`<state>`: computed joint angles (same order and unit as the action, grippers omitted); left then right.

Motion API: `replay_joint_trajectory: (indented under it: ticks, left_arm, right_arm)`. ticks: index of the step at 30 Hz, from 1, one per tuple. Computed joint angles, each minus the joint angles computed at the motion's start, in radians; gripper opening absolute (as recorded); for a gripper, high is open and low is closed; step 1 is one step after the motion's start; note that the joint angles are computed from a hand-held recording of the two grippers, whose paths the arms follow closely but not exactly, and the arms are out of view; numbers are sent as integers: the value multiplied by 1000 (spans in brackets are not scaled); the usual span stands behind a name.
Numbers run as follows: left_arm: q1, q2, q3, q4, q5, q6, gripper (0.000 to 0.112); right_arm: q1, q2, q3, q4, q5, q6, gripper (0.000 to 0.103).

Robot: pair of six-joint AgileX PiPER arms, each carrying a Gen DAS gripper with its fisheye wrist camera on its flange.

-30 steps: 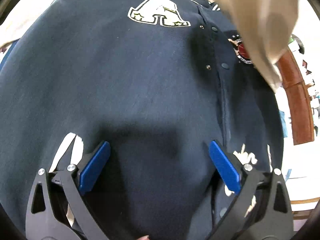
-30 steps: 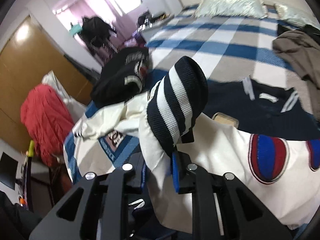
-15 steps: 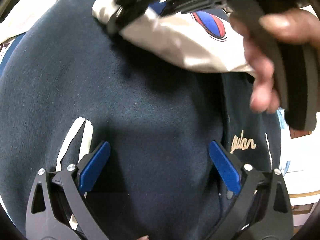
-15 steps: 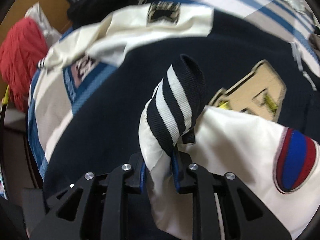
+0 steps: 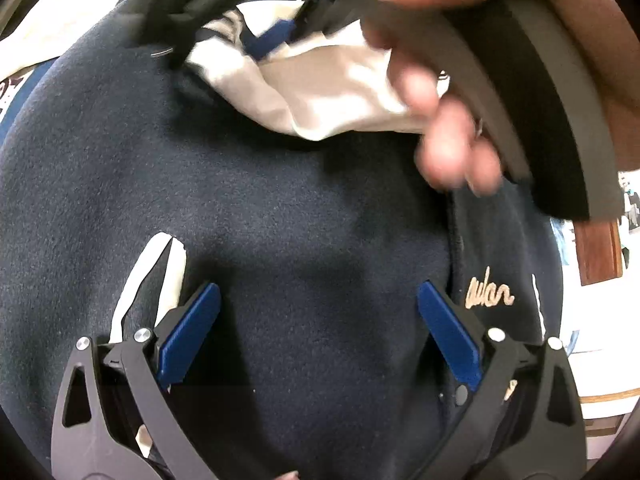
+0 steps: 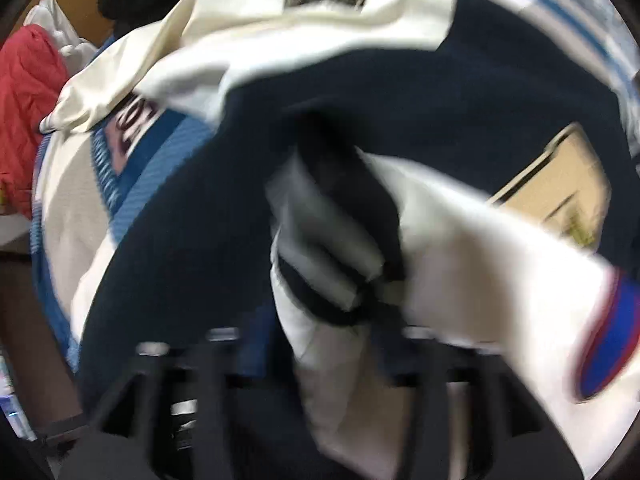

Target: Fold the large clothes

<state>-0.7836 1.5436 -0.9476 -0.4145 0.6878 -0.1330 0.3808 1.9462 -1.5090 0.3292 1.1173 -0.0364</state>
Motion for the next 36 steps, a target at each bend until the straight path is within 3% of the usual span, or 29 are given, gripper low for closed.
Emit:
replay_joint_trajectory:
  ticks: [3, 6, 9, 11, 14, 16, 19, 21, 24, 26, 31, 36]
  left_arm:
    - [3, -7, 1, -6, 11, 14, 97]
    - [21, -46, -2, 26, 42, -8, 97]
    - [87, -116, 19, 89, 90, -30, 97]
    - [148, -146, 38, 31, 115, 45, 97]
    - [174, -141, 72, 53, 139, 53, 97]
    - [240, -134, 118, -24, 123, 137, 97]
    - [249, -114, 118, -30, 111, 178, 97]
    - [221, -112, 121, 3, 95, 149, 97]
    - [209, -111, 130, 3, 77, 143, 97]
    - [193, -114, 112, 15, 89, 121, 97]
    - [204, -88, -73, 83, 137, 52, 97]
    - [180, 192, -454, 246, 260, -214, 97]
  right_arm:
    - [-16, -35, 17, 31, 13, 4, 84]
    - [-99, -166, 103, 164, -32, -4, 91]
    - [-193, -318, 194, 229, -64, -20, 93]
    - [-240, -376, 229, 202, -81, 9, 93]
    - [-339, -411, 329, 243, -137, 34, 93]
    - [-345, -392, 365, 156, -192, 125, 93]
    - [-239, -333, 370, -144, -289, 345, 93]
    - [-191, -283, 354, -273, -296, 446, 93]
    - [-78, -166, 304, -475, -239, 554, 97]
    - [-51, -160, 316, -529, -260, 594, 99]
    - [-195, -322, 422, -223, -313, 405, 98]
    - [-211, -569, 557, -239, -295, 441, 98]
